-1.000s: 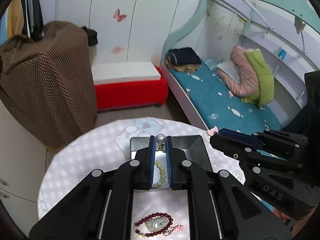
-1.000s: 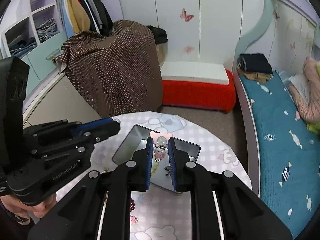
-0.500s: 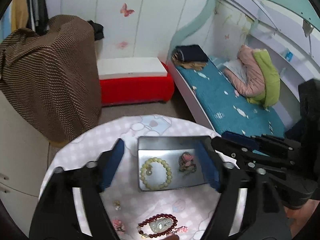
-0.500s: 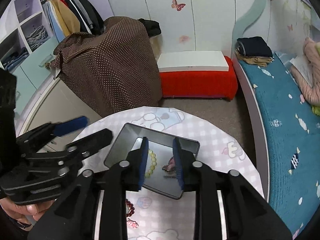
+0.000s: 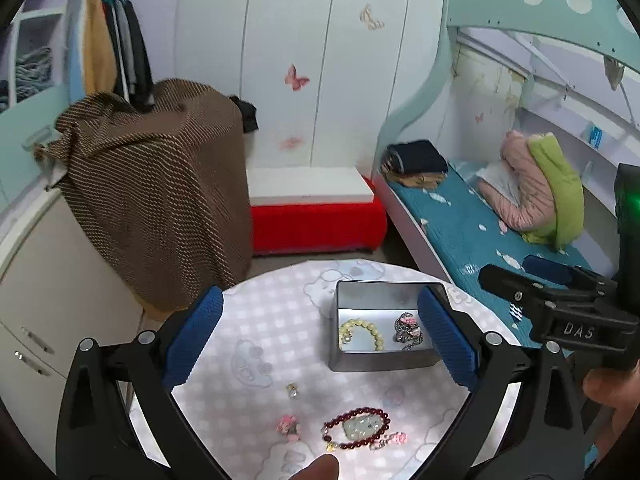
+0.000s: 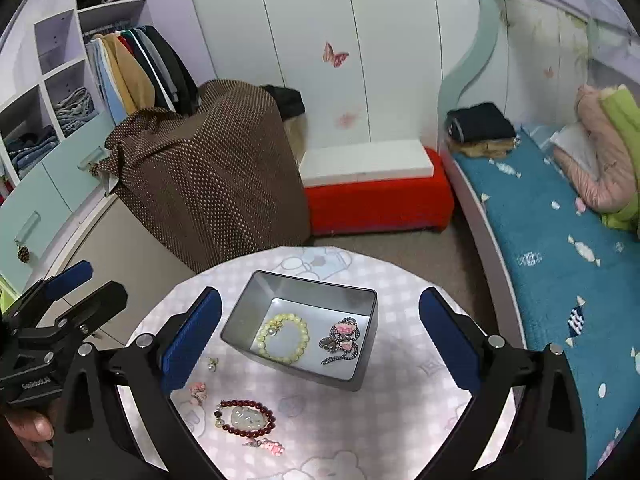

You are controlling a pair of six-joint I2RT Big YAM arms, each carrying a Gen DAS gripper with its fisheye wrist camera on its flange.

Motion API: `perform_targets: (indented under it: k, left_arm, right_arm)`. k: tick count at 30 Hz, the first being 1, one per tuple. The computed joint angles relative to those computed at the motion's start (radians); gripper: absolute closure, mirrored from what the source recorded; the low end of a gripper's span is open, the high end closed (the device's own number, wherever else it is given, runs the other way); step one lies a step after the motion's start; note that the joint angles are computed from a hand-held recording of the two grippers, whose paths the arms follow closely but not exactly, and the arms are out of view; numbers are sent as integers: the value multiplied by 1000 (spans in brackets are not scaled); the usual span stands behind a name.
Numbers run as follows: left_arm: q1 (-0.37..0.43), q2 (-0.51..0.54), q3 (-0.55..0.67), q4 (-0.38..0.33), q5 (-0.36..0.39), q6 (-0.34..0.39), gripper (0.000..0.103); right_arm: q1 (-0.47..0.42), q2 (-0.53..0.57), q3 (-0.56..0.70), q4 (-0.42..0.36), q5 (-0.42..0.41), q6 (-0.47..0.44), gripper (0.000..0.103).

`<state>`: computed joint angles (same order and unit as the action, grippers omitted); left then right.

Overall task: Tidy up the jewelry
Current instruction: 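Lift both tools out of the box back over the table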

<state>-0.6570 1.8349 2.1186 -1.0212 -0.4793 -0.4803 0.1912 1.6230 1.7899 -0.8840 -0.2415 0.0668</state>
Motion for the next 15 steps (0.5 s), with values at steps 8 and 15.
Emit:
perform_targets:
  k: [8,15]
  left_arm:
    - [-66,-134,-151,71,-131,4,5]
    - [-121,-238,-267,118,-229,-13,5]
  right_arm:
    - [18,-150,-150,107,45,-14,8]
    - [39,-287,-285,192,72,-17,8]
